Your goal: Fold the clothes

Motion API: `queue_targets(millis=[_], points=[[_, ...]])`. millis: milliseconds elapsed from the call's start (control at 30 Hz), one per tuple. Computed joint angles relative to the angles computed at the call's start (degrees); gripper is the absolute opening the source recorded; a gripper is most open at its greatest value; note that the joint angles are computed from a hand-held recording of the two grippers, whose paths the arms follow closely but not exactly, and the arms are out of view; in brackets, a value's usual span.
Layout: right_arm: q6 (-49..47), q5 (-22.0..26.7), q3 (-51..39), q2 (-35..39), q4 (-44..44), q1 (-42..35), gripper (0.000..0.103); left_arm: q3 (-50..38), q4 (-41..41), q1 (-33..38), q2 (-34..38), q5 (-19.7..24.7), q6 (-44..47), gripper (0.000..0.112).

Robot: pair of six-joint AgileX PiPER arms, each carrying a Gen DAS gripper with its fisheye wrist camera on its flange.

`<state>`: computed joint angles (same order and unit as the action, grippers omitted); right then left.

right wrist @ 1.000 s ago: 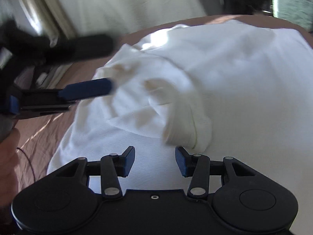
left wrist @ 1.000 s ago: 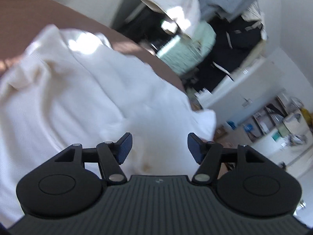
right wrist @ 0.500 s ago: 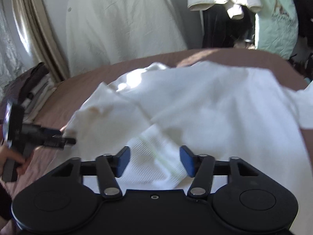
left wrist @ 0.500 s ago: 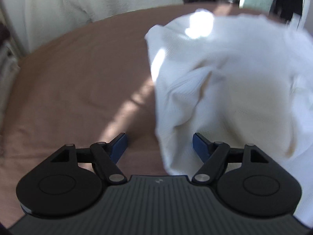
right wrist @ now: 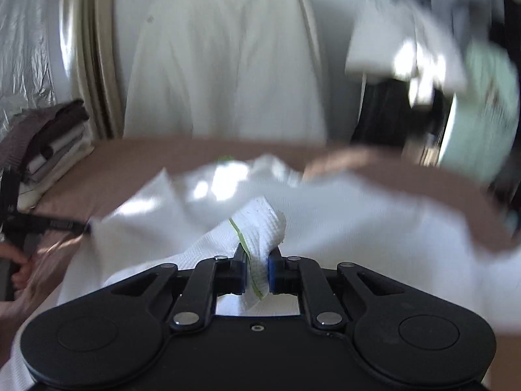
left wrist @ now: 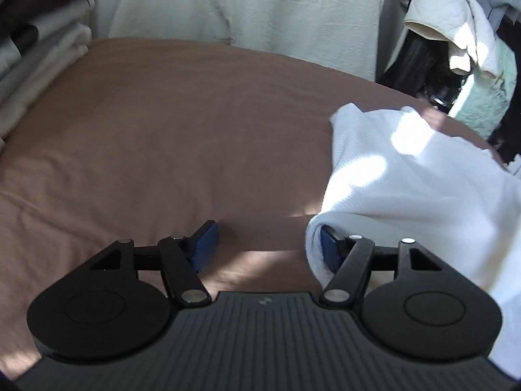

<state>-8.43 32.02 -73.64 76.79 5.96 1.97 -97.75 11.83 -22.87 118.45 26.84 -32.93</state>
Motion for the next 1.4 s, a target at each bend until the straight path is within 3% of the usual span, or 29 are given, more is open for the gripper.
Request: queue_targets(millis=[167, 300, 433, 533, 600, 633, 667, 733, 767, 833, 1000, 1133, 1200, 1233, 1267, 1400], points=[[-2.2, -4.9, 1.9, -5.9, 1.1, -1.3, 0.013, 0.0, -1.9, 0.8, 0.0, 0.2, -1.5, 0.067], [-5.2, -0.3, 10.3, -7.8, 2.0, -5.4, 0.013, -2.3, -7.1, 1.6, 1.0, 2.4, 2.3, 0.068], [-8.9, 3.4, 18.1, -6.9, 3.8, -7.7, 0.014, -2.7, -6.2, 1.4, 1.4, 2.8, 1.8, 0.069], [-10.9, 9.2, 16.9, -4.3, 5.7, -8.6, 0.018, -2.9, -8.3, 1.8, 1.2, 3.8, 2.8, 0.069], [-13.0, 13.0, 15.0, -3.1, 7.1, -9.2, 0.035, -4.0, -13.0, 2.9, 1.1, 5.5, 5.4, 0.069], [-13.6, 17.4, 12.3, -1.2, 7.3, -9.7, 0.053, -4.7, -16.6, 3.8, 1.2, 6.7, 7.6, 0.069], [-13.2, 22.0, 9.4, 0.9, 6.8, -10.0, 0.061, -5.5, -20.5, 4.8, 1.2, 8.1, 9.9, 0.069], [-11.1, 30.3, 4.1, 4.6, 5.8, -10.3, 0.061, -9.2, -26.3, 6.4, 2.3, 13.2, 14.8, 0.070], [-12.4, 31.4, 3.0, 4.6, 6.8, -10.8, 0.061, -11.5, -28.7, 7.0, 3.1, 16.3, 17.8, 0.070], [-16.3, 32.1, 1.4, 4.0, 8.9, -11.8, 0.061, -14.0, -33.5, 8.0, 3.7, 19.8, 24.0, 0.070], [-19.4, 31.3, -1.9, 5.9, 16.9, -17.2, 0.064, -13.9, -45.1, 10.5, 3.0, 22.0, 31.1, 0.070], [-12.0, 29.4, -4.1, 13.0, 20.2, -18.4, 0.066, -14.7, -49.1, 10.5, 2.4, 23.2, 33.7, 0.070], [-7.8, 28.1, -5.2, 17.2, 20.5, -17.8, 0.053, -14.1, -51.0, 10.1, 1.9, 23.0, 35.1, 0.070], [-8.0, 26.4, -4.8, 17.5, 20.3, -16.9, 0.023, -14.0, -51.9, 9.8, 1.9, 23.0, 35.6, 0.070], [-8.0, 24.5, -4.5, 17.0, 18.5, -15.3, 0.009, -13.7, -52.4, 9.5, 1.9, 22.6, 35.9, 0.070], [-3.3, 12.7, -3.1, 9.1, 10.6, -7.6, 0.008, -10.7, -54.2, 7.5, 2.0, 17.4, 39.4, 0.070]])
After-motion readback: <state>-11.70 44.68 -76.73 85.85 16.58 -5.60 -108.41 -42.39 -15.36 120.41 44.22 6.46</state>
